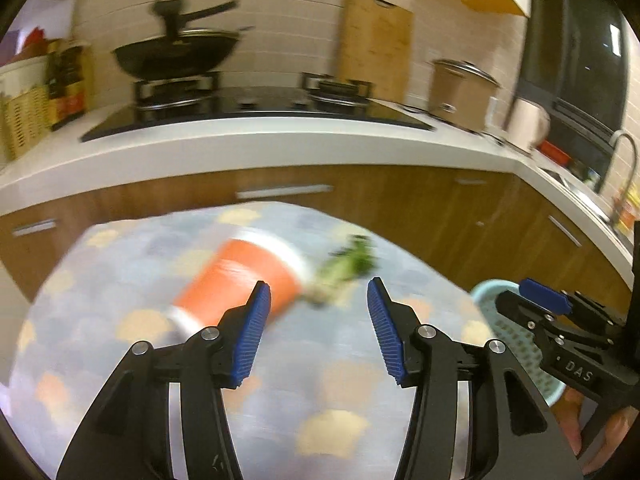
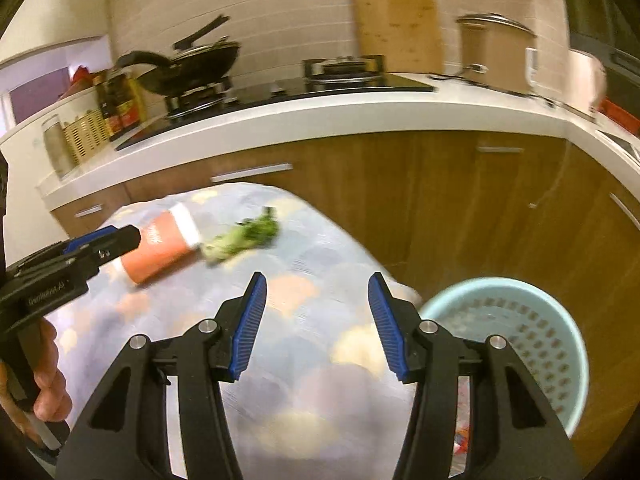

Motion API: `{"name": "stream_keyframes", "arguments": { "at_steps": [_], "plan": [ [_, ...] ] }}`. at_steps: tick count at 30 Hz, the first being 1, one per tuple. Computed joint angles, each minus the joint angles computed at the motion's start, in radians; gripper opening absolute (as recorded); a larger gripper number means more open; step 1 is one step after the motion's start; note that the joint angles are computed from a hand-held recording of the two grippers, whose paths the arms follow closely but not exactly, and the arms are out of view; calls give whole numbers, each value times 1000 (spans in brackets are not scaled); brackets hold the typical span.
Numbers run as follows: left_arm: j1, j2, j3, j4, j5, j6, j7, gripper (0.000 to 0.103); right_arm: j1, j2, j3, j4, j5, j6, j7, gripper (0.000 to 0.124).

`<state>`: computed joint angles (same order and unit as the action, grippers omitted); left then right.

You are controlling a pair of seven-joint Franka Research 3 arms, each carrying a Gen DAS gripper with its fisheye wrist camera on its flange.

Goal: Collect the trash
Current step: 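Grasp the orange paper cup with the left gripper while the right gripper grasps the bok choy stem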

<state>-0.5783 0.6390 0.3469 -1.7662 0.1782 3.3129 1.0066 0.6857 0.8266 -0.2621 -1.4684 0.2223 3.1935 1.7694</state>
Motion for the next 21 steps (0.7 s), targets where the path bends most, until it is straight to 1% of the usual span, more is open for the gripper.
{"name": "stream_keyframes", "arguments": {
  "at_steps": [1, 2, 3, 4, 5, 6, 7, 8, 9, 10, 11, 12, 13, 14, 15, 16, 18, 21],
  "plan": [
    [18, -4, -8, -3, 2, -3, 2, 49, -2, 21, 7, 39, -2, -11, 0, 49],
    [59, -7, -33, 0, 11, -10, 8, 49, -15, 50, 30, 91, -11, -24, -8, 49],
    [80, -6, -49, 4, 19, -15, 13, 49, -23, 74, 47, 136, -19, -37, -14, 49],
    [105, -1, -66, 14, 30, -21, 19, 49, -22, 102, 50, 181, -28, -51, -14, 49],
    [145, 4, -98, 26, 47, -34, 32, 50, -24, 127, 54, 220, -37, -62, -14, 49],
    [181, 9, -131, 39, 64, -49, 43, 54, -26, 155, 60, 264, -48, -75, -14, 49],
    [205, 21, -149, 57, 78, -66, 49, 61, -28, 172, 65, 291, -57, -85, -13, 49],
    [229, 31, -170, 73, 93, -78, 55, 64, -28, 202, 64, 335, -67, -105, -9, 49],
    [263, 43, -205, 92, 110, -96, 67, 68, -27, 224, 59, 368, -76, -120, 1, 49],
    [316, 60, -262, 120, 126, -124, 90, 70, -26, 245, 56, 396, -87, -132, 11, 49],
    [356, 76, -308, 140, 136, -144, 107, 72, -29, 271, 57, 434, -97, -153, 21, 49],
    [392, 91, -350, 161, 143, -168, 124, 72, -35, 287, 64, 457, -106, -166, 28, 49],
    [407, 102, -368, 175, 147, -183, 131, 72, -41, 297, 70, 470, -115, -175, 34, 49],
    [422, 114, -385, 187, 149, -192, 138, 72, -42, 309, 66, 494, -125, -206, 47, 49],
    [453, 127, -422, 198, 149, -196, 157, 73, -47, 306, 74, 489, -135, -195, 53, 49],
    [500, 141, -479, 209, 143, -203, 186, 73, -55, 299, 89, 474, -142, -170, 49, 49],
    [535, 159, -525, 228, 125, -218, 212, 74, -59, 305, 92, 483, -149, -180, 54, 49],
    [570, 184, -575, 251, 93, -236, 241, 74, -60, 311, 89, 495, -163, -194, 69, 49]
  ]
}}
